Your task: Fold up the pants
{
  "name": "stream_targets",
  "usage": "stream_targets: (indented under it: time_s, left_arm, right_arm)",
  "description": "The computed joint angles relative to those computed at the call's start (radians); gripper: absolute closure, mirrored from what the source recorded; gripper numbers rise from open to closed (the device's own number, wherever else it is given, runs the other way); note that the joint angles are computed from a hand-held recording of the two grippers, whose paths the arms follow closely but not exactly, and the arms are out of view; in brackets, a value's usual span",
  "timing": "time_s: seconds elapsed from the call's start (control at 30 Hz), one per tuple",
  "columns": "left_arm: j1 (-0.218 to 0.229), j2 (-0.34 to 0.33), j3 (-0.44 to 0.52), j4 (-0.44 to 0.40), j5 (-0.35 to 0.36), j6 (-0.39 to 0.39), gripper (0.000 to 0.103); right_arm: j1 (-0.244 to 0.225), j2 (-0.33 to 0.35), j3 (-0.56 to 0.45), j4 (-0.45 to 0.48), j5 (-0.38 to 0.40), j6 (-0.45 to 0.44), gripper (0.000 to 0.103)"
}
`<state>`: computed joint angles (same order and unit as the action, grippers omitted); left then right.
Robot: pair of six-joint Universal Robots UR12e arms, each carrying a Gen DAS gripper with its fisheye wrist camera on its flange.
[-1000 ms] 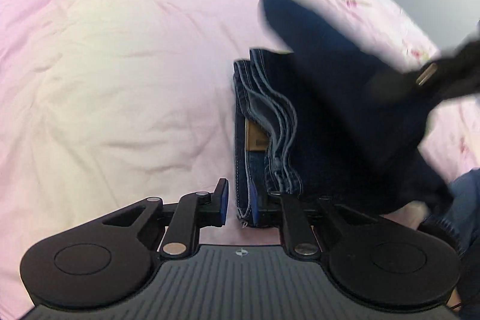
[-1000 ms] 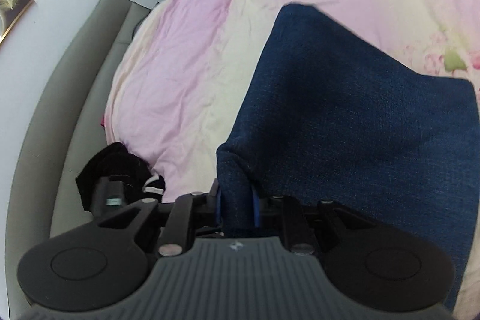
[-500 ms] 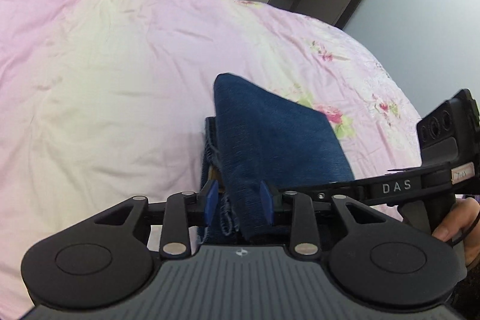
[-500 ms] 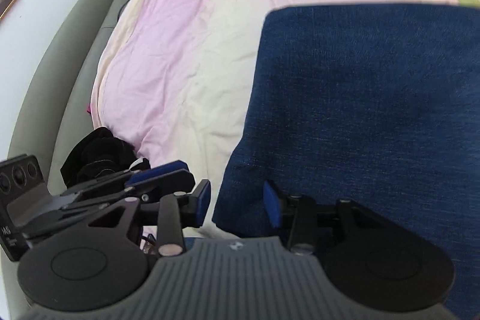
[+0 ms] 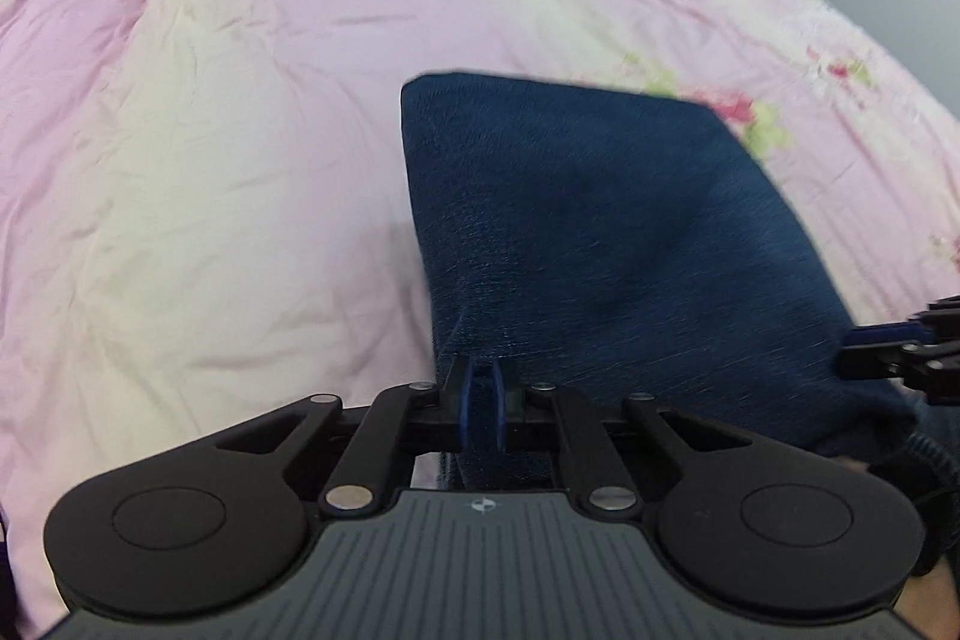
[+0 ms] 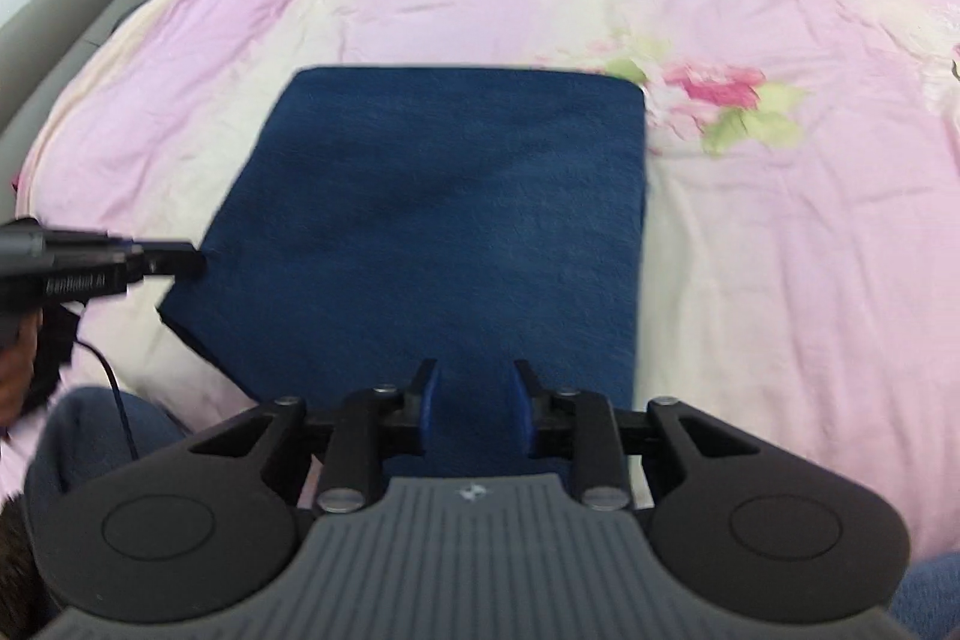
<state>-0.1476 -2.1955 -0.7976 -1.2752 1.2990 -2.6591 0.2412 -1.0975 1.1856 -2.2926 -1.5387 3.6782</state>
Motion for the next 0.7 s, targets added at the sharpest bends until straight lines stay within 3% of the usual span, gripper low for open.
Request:
stream_targets:
  time_s: [0.27, 0.37, 0.47, 0.57, 0.7]
  left_arm:
    - [-0.032, -0.072, 0.074, -0.111, 0.131, 0.031, 0.093]
    - [-0.033, -0.081, 0.102, -0.142, 0.141, 0.033, 0.094]
    - [-0.019, -0.068, 0.108, -0.153, 0.103, 0.045, 0.094]
    - [0.006, -0.062, 0.134, -0.174, 0.012, 0.048, 0.090]
    - [0.014, -0.076, 0.175, -0.115, -0.066, 0.021, 0.089]
  right_arm:
    - [0.015, 0.006, 0.049, 0.027, -0.016, -0.091, 0.082]
    - [0.018, 0.015, 0.045, 0.031, -0.023, -0.112, 0.082]
    - [0.009, 0.004, 0.045, 0.038, 0.001, -0.100, 0.083]
    - [-0.006, -0.013, 0.049, 0.020, 0.027, -0.082, 0.081]
    - [-0.014, -0.005, 0.015, -0.024, -0.037, -0.122, 0.080]
